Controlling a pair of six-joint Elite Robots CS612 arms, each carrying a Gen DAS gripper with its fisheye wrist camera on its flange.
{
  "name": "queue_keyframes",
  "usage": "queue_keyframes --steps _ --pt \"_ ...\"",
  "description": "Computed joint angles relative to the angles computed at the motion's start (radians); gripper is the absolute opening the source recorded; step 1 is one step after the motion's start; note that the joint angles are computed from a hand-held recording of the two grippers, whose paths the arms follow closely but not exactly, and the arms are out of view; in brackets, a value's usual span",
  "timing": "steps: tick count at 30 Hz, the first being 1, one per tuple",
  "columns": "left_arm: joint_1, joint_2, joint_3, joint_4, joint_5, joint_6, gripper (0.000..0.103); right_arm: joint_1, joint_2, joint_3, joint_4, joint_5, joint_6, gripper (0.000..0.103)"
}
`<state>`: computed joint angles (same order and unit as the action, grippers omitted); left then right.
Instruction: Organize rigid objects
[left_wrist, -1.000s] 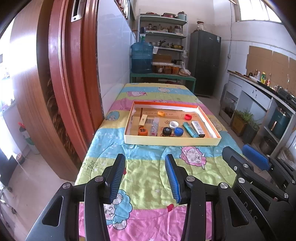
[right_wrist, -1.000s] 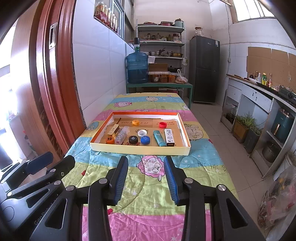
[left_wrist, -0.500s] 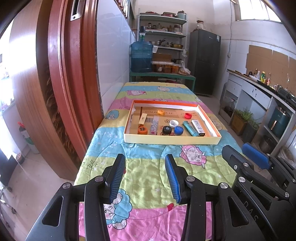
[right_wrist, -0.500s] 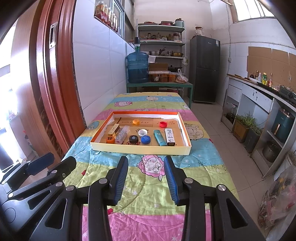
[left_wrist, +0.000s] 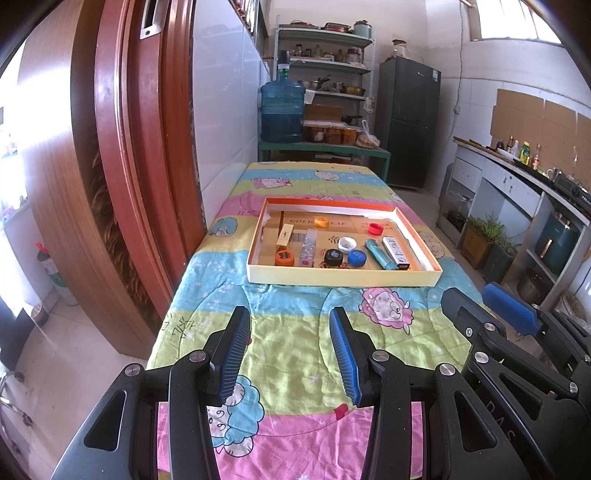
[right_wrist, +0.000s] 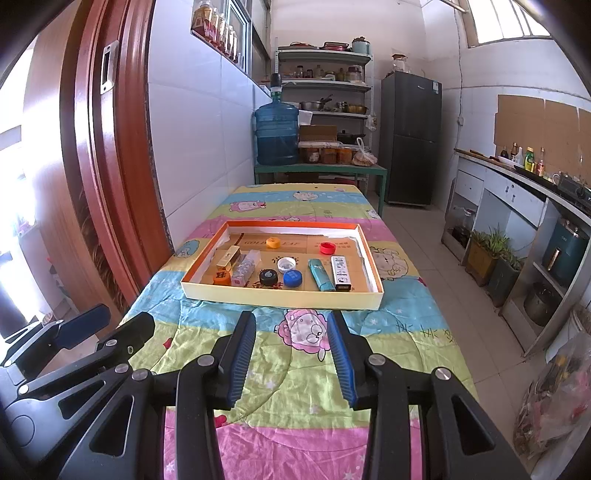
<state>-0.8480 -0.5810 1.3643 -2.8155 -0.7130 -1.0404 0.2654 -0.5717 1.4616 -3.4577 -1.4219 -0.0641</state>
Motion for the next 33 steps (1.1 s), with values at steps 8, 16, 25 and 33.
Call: queue_keyframes --steps 8,16,25,33 --pt "0.0 0.001 0.0 0.001 -0.004 -0.001 0.046 -0.001 0.0 0.0 0.002 0.003 -0.001 0.04" --pt "0.001 0.002 -0.001 0.001 -0.007 -0.002 0.046 -0.001 0.0 -0.001 0.004 0.003 -0.002 0.04" --pt "0.002 0.004 0.001 -0.003 -0.012 0.0 0.046 -0.003 -0.001 0.0 0.006 0.005 -0.003 0.04" --pt "0.003 0.005 0.001 -0.002 -0.019 0.0 0.046 -0.003 0.001 -0.001 0.008 0.007 -0.004 0.04"
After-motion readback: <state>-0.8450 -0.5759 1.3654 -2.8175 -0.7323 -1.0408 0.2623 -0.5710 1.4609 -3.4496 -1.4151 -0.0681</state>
